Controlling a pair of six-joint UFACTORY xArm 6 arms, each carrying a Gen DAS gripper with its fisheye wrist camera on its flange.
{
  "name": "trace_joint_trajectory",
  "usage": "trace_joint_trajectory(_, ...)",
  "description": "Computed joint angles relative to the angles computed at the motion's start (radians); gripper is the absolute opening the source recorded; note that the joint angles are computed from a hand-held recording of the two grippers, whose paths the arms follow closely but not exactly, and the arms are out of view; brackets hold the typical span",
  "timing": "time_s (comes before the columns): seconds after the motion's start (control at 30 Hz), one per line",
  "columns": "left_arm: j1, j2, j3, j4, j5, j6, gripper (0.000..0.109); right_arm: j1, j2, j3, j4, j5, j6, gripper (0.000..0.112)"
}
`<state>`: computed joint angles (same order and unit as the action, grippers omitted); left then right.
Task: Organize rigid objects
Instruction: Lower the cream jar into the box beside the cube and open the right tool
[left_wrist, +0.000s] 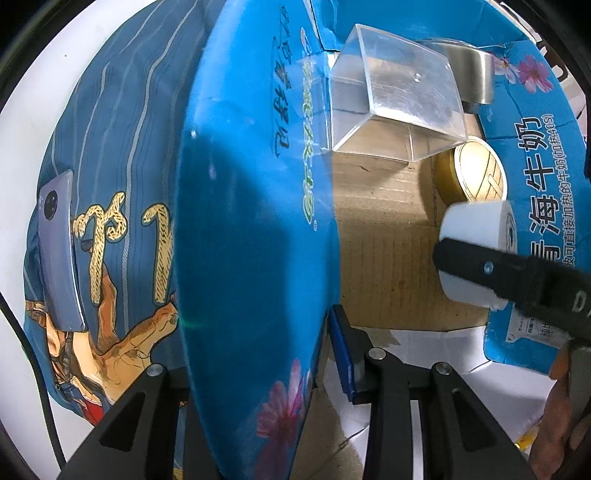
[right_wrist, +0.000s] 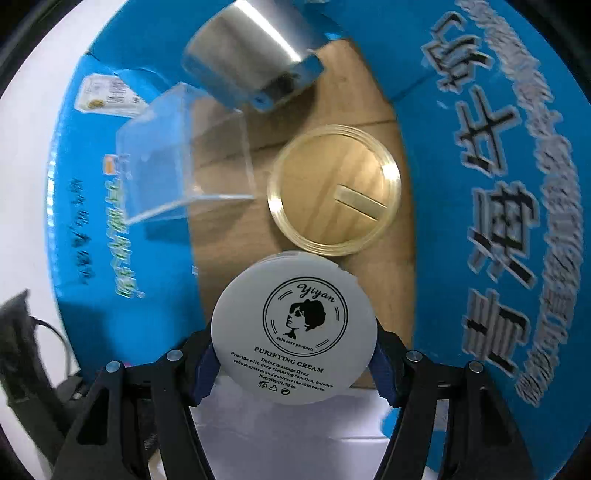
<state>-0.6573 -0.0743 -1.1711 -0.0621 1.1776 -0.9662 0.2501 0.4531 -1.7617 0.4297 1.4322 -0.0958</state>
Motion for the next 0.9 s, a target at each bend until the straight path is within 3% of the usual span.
trace_joint_trajectory(0.17,0.007,-0.012,0.021,-0.006,-0.011,0.004,0.032,-0.003,0.049,-0.064,0.122,0.019,-0.034,0.070)
trace_joint_trajectory(0.47,0.009,-0.019,0.034,-0.007,-0.016,0.005,0.032,0.009,0.212,-0.266,0.134,0.114,0.073,0.072)
trace_joint_trajectory(0.63,0.010,-0.021,0.040,-0.006,-0.018,0.008,0.032,-0.039,0.248,-0.291,0.208,0.163,0.084,0.086)
trace_joint_trajectory(0.8,0.011,-0.016,0.032,-0.004,-0.011,0.010,0.032,-0.048,0.248,-0.352,0.181,0.189,0.054,0.086)
trace_joint_trajectory(0.9,0.010,-0.013,0.033,-0.007,-0.016,0.006,0.032,-0.043,0.210,-0.365,0.090,0.178,0.007,0.086)
